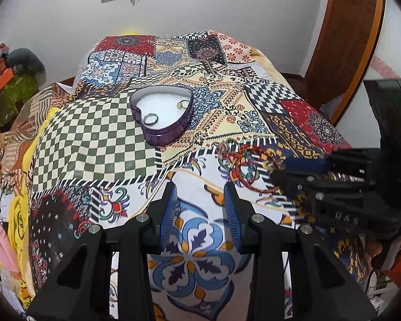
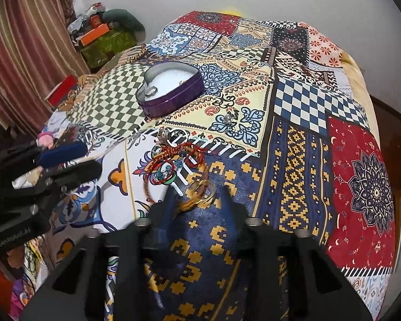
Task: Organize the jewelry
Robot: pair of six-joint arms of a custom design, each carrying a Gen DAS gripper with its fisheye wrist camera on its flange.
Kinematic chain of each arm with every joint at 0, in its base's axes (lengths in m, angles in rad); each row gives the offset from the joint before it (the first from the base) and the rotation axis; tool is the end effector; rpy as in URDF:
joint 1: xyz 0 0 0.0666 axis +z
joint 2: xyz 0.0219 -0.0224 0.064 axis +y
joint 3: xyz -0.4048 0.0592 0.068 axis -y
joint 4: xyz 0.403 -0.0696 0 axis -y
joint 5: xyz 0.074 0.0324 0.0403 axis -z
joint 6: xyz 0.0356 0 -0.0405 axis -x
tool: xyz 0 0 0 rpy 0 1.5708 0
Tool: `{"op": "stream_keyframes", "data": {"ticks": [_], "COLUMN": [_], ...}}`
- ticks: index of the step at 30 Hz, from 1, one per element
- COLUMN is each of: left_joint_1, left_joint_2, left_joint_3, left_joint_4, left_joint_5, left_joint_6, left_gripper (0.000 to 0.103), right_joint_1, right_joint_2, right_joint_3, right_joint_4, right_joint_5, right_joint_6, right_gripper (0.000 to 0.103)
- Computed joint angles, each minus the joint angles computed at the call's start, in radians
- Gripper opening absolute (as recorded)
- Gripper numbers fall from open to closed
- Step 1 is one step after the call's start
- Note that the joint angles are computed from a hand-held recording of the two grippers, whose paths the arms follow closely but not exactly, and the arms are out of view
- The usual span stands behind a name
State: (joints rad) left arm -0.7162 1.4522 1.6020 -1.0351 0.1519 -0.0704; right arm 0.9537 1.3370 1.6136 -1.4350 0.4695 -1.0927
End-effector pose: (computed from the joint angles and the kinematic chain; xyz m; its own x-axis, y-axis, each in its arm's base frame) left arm 0.3801 -0.3385 0.5161 -0.5317 0.5550 -0.6397 0.7605 0.6453 -0.0723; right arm 0.2589 0.3364 0.5532 -0.7965 0.2457 -0.5524 0.1844 0.9689 0.1652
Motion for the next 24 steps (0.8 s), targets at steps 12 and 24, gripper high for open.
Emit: {"op": "stream_keyframes", "data": {"ticks": [12, 24], "left_joint_1": [-0.013, -0.027], "left_joint_2": [0.06, 0.135], "left_joint_3": [0.056, 0.118], "left_joint_4": [-0.002, -0.02], "left_joint_5": [0.008, 0.032], "left_joint_6": [-0.002, -0.02], "left_gripper": [0.035, 0.035], "right_joint_1": [0.013, -0.003], "right_joint_2": [-0.021, -0.074], "right_joint_3": [-0.016, -0.061], "right_joint_4": [0.023, -0.001], "right_joint_5": [0.048, 0.063], "right_joint_6": [0.009, -0.028], "right_gripper": [0.01, 0.009]}}
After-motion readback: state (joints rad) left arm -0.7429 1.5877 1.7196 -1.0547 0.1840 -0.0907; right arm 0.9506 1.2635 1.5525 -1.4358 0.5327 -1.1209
